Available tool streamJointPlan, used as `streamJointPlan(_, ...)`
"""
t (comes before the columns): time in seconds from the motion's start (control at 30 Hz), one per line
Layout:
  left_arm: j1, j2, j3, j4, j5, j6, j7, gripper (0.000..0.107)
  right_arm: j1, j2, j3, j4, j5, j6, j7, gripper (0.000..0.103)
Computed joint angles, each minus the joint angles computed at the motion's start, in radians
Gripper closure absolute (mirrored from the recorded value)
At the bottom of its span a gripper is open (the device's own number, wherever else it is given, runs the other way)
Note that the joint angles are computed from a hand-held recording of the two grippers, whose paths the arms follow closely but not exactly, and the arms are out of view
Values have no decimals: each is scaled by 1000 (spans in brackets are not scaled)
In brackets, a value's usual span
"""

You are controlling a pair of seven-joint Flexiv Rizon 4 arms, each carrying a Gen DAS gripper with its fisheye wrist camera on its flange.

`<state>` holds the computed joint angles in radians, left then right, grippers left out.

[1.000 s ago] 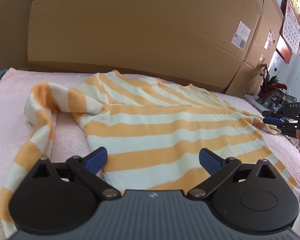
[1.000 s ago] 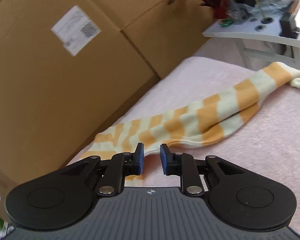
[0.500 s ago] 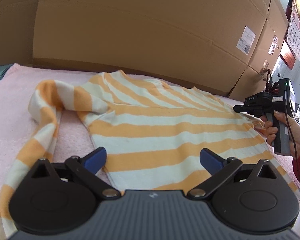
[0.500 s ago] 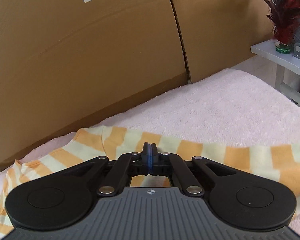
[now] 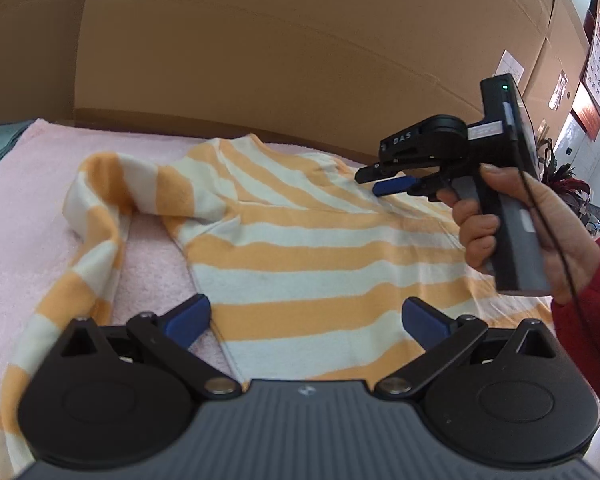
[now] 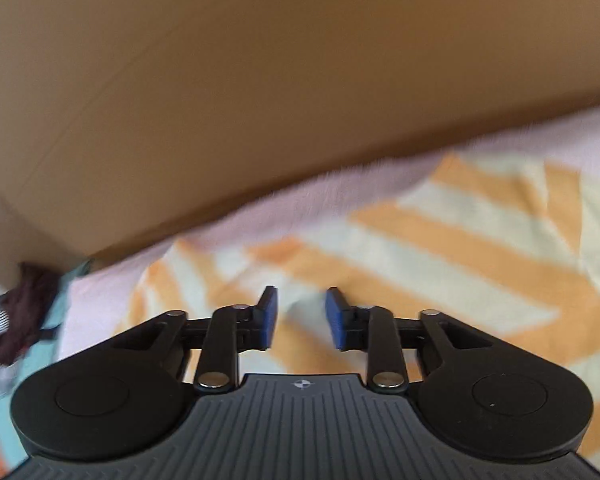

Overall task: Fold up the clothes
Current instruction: 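Grasp the other sleeve cuff with the left gripper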

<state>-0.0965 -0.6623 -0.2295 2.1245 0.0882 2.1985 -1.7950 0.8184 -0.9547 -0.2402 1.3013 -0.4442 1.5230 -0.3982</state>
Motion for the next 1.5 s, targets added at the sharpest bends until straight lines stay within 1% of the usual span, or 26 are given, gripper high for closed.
streamJointPlan(0.07,2,-1,-2,-1,3,1,-1,5,75,-5,-163,13,-196,-45,199,70)
streamJointPlan(0.1,12,-5,-9,0,13,10,-7,5,108,-10,-244,41,-249,3,285,61)
streamJointPlan(0.13,25,-10,-18,2,26,24,-17,5,141,-27,-326,69,-238,97,322,57)
streamJointPlan(0.17,37,-15,-26,3,40,38,-28,5,179,-54,-397,89,-162,177,301,57)
streamJointPlan(0.23,5,-18,6,20,3,103,-45,5,222,-101,-442,101,63,263,157,56)
streamJointPlan(0.27,-47,-9,49,41,-56,144,-39,5,206,-101,-416,97,85,275,132,54)
streamJointPlan(0.33,-109,8,95,97,-118,242,-32,5,180,-94,-336,71,222,251,-20,51)
streamJointPlan(0.4,-186,38,146,172,-206,324,14,5,175,-92,-326,68,228,244,-48,49)
streamJointPlan(0.43,-224,54,166,211,-257,363,44,5,182,-92,-324,60,270,225,-101,48)
streamJointPlan(0.53,-388,121,224,324,-565,369,244,6,199,-86,-336,64,281,202,-159,46)
streamJointPlan(0.57,-411,144,219,361,-646,356,278,9,205,-85,-342,65,280,196,-173,46)
streamJointPlan(0.63,-388,175,191,420,-680,329,231,17,217,-87,-341,54,325,188,-250,43)
streamJointPlan(0.67,-375,182,179,439,-682,318,195,21,220,-88,-347,57,305,197,-248,41)
streamJointPlan(0.7,-365,183,171,448,-674,308,168,24,226,-87,-345,56,326,201,-293,35)
streamJointPlan(0.73,-361,177,169,447,-660,304,159,32,227,-84,-336,60,339,214,-338,27)
streamJointPlan(0.77,-369,166,170,438,-657,303,171,40,223,-77,-330,73,302,239,-338,25)
streamJointPlan(0.83,-396,140,178,414,-666,312,211,45,228,-78,-309,62,373,245,-446,21)
streamJointPlan(0.93,-351,138,168,409,-596,307,178,47,213,-63,-284,72,362,243,-432,20)
streamJointPlan(1.0,-307,135,163,413,-531,318,121,67,184,-36,-236,93,342,240,-404,20)
streamJointPlan(1.03,-301,141,169,414,-525,319,115,84,165,-36,-205,77,346,224,-398,20)
streamJointPlan(1.07,-304,149,179,415,-537,318,122,94,160,-31,-178,69,401,212,-437,20)
streamJointPlan(1.17,-308,173,201,416,-579,320,149,98,178,-10,-166,90,491,222,-507,20)
streamJointPlan(1.2,-325,179,215,412,-626,324,181,99,181,-11,-165,86,504,219,-525,20)
streamJointPlan(1.3,-388,186,252,380,-865,373,331,100,185,-14,-162,79,520,219,-558,20)
streamJointPlan(1.43,-372,188,248,338,-1037,401,482,105,168,-16,-123,50,581,206,-630,20)
streamJointPlan(1.5,-354,184,244,312,-1108,419,554,105,156,-15,-113,60,547,221,-598,20)
